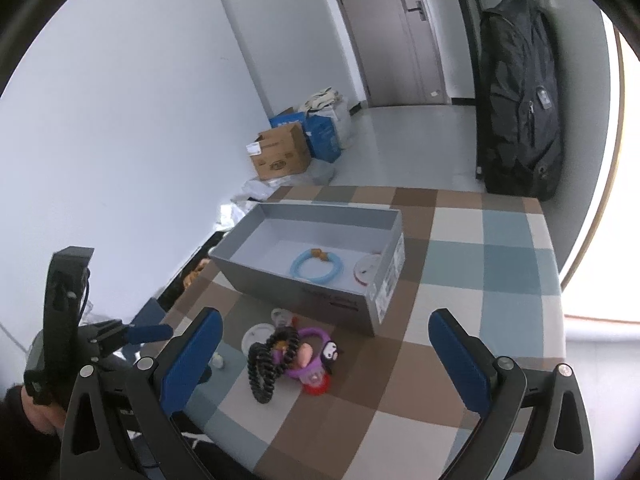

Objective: Organize jewelry
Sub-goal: 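Withdraw both grippers from the box back toward the jewelry pile, then grasp the black bead bracelet with the right gripper and lift it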

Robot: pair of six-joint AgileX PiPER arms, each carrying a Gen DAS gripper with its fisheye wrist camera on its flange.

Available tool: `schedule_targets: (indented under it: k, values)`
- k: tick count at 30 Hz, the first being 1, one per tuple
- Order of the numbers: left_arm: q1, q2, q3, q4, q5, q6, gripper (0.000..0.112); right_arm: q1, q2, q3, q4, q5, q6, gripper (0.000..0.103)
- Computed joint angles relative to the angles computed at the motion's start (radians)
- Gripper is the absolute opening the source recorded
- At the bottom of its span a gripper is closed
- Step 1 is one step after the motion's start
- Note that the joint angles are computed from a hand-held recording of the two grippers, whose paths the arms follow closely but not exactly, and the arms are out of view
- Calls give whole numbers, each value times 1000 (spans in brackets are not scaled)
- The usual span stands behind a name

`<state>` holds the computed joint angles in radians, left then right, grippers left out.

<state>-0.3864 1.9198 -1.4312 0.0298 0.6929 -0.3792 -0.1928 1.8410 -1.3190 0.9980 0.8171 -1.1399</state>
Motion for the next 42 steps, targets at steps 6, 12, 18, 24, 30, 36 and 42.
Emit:
schedule_targets:
  k: [6,12,18,24,30,36,42]
  values:
    - [13,23,-9,-55,9,40,63,-2,1,-7,-15,21,5,103]
    - [-16,48,-38,-10,28,39,37,-14,31,-55,-59,117,78,103]
    - [-29,57,-58,26,52,31,14,-28,24,-31,-46,158,76,103]
    - [8,35,-40,-94,22,104,13,-19,22,-19,-70,165,95,96]
    - [38,-1,-9,-205,-29,147,13,-11,48,-21,-104,222,140,76]
    - [58,-19,5,-287,-74,175,13,23,62,-4,-138,238,168,59]
    - [75,-27,16,-334,-89,215,13,69,114,-39,-191,252,255,39]
